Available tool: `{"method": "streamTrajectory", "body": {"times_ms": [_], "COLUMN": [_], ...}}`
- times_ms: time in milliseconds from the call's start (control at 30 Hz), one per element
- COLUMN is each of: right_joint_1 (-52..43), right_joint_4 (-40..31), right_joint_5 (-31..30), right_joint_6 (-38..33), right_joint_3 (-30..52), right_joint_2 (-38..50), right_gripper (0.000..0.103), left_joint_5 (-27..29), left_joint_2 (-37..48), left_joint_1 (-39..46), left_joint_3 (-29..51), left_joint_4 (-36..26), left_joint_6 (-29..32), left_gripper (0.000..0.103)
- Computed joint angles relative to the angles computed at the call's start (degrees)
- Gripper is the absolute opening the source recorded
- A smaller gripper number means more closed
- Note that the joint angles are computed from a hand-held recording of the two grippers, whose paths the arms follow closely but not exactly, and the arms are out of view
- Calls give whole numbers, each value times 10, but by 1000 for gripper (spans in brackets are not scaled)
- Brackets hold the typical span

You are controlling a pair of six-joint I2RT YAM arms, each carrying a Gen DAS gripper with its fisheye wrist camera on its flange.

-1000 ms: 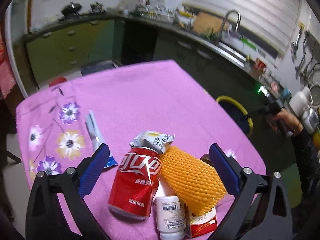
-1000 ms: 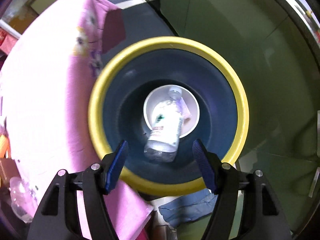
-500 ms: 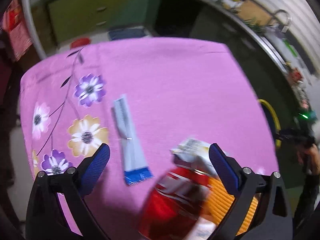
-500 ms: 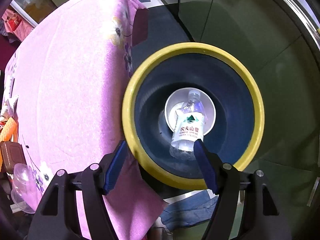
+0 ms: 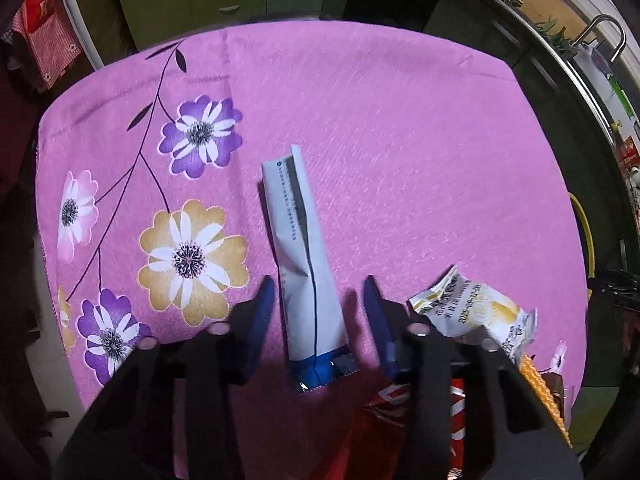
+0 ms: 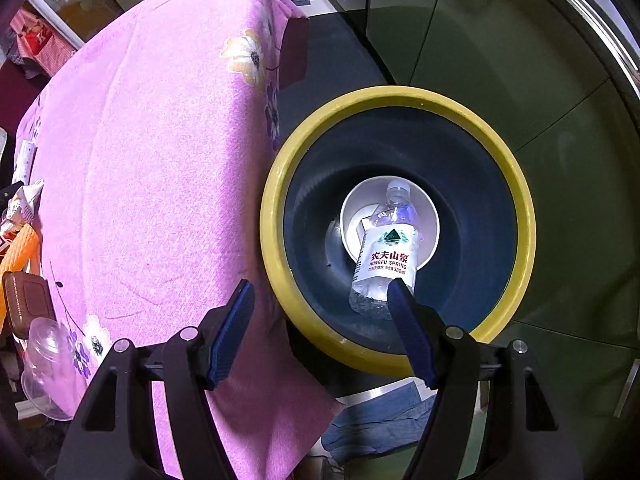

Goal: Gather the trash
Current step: 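Grasp the white tube with the left gripper, then carry the white tube over the bin and open the left gripper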

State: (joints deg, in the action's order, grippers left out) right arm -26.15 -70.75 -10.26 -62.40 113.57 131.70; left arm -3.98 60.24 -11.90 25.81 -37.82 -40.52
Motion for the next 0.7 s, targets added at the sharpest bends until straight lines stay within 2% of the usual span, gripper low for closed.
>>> {"method": "streamTrajectory", "body": {"times_ms": [67, 267, 433, 567, 700], "right_joint_1": [0, -2, -6, -14, -30], "right_joint_4": [0, 1, -7, -23, -44], "right_joint_5": [-1, -2, -7, -17, -30], "right_joint_6": [-2, -5, -6, -9, -16], "right_joint_3": [-2, -6, 7, 28, 61], "right_joint_2": [-1, -4, 1, 7, 18], "right_gripper": [68, 68, 68, 68, 68], "left_joint_5": [3, -10, -51, -86, -101], "left_joint_2": [11, 12, -32, -41, 40], "left_joint_1": [-2, -6, -42, -119, -224], "left_joint_3": [-1, 8, 41, 108, 219], "left_joint_4": [9, 8, -46, -102, -114], "left_joint_6": [0, 8, 0, -23, -31], "left_gripper": [31, 27, 27, 27, 27]}}
